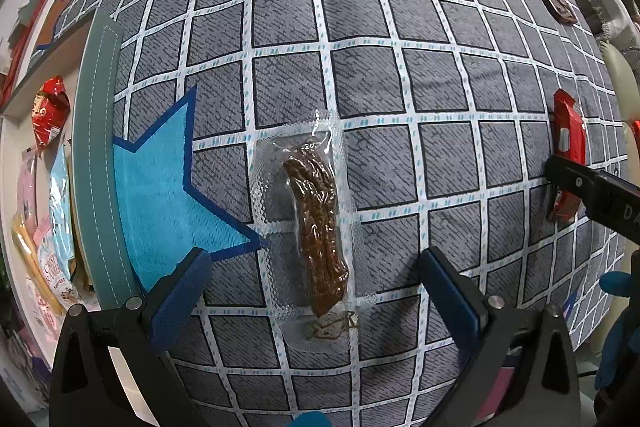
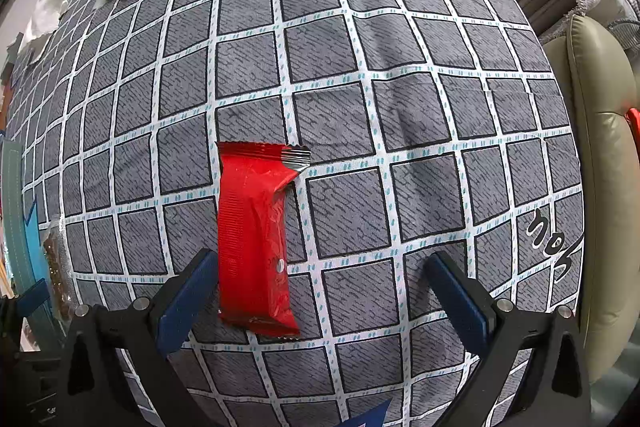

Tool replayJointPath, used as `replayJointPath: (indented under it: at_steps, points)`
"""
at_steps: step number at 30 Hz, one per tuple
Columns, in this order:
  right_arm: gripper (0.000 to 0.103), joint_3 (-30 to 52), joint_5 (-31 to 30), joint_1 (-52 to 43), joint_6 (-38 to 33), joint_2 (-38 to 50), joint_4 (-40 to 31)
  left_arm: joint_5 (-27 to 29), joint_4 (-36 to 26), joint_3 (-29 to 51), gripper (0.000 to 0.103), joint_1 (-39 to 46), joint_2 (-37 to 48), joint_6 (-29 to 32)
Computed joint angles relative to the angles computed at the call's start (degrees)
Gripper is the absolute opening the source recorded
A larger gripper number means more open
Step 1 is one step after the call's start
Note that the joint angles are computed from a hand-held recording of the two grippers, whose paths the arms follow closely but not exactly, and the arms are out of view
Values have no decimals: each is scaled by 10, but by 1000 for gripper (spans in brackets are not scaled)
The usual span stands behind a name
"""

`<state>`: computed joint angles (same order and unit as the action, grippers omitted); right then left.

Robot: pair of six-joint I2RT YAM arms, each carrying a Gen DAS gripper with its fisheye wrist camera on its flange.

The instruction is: Organize snacks

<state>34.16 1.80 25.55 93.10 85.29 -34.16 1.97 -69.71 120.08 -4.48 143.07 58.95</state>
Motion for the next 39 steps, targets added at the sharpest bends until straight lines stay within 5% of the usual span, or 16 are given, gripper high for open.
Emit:
replayJointPath:
  at_steps: [28, 33, 39]
  points:
    - [103, -8, -4, 4, 5, -10, 0, 5, 1, 1, 103, 5, 0, 6]
    - [103, 0, -31, -65, -58, -1, 1, -28, -36, 34, 103, -11, 19, -1]
    - [103, 43, -39, -125, -142, 34, -8, -33, -9, -34, 103, -21, -19, 19]
